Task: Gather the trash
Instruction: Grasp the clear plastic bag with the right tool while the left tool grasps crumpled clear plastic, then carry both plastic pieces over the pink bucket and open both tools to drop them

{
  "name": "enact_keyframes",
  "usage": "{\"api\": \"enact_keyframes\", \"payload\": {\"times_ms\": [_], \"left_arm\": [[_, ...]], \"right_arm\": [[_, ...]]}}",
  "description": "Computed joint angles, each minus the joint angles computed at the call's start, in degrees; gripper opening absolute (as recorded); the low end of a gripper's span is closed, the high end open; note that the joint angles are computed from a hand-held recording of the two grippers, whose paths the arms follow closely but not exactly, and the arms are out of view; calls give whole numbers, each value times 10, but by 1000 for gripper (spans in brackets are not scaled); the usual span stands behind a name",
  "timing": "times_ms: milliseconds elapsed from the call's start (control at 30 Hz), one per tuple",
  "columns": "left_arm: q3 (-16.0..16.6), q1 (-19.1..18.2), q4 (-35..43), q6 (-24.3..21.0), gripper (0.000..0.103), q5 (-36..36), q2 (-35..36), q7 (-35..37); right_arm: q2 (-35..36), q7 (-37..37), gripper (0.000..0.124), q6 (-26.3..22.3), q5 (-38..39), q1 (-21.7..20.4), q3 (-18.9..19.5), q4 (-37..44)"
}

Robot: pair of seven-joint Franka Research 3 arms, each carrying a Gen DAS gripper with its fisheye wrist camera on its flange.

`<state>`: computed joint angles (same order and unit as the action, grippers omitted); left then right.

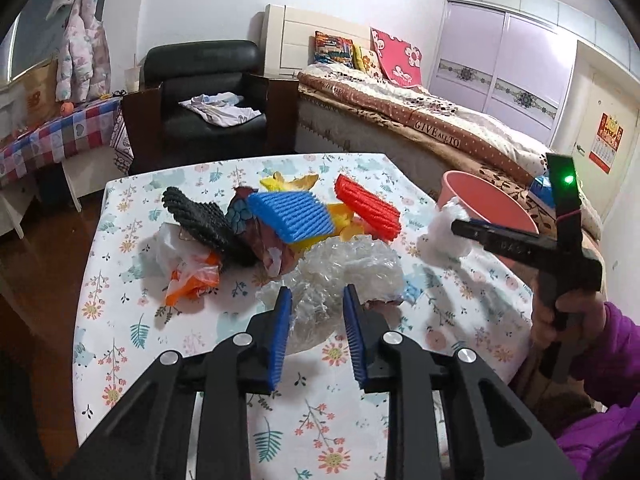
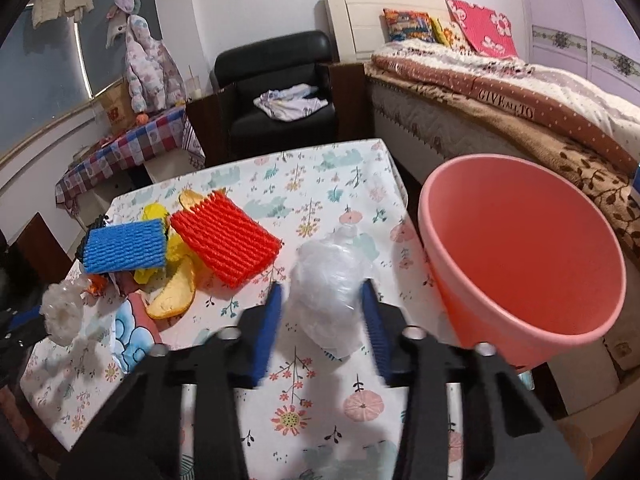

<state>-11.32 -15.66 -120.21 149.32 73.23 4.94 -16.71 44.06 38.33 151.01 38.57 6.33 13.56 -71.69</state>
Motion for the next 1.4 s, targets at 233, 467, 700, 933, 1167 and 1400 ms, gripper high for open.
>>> {"api": "enact_keyframes", "payload": {"times_ms": [233,467,700,933,1167,1400], "left_arm": [[1,-7,28,-13,25,-15,18,2],[6,-17,52,-28,25,-22,33,2],[11,-26,80,-35,25,-31,51,8],[18,-37,123,-43,25,-37,76,25],[30,-52,181,-42,25,-41,111,51],[47,-72,263,-42,25,-63,165,92]], "right_arm": [[-19,-37,21,15,26,-15,16,-25],[-56,-90,21,47,63,-24,29,-70],[-84,-127,21,68,100,-28,30,-97],[-94,-132,21,79,120,-29,24,-101],[-91,-119,21,88,124,-30,15,-92],[-80,-87,21,95,108,-33,6,-73]]}}
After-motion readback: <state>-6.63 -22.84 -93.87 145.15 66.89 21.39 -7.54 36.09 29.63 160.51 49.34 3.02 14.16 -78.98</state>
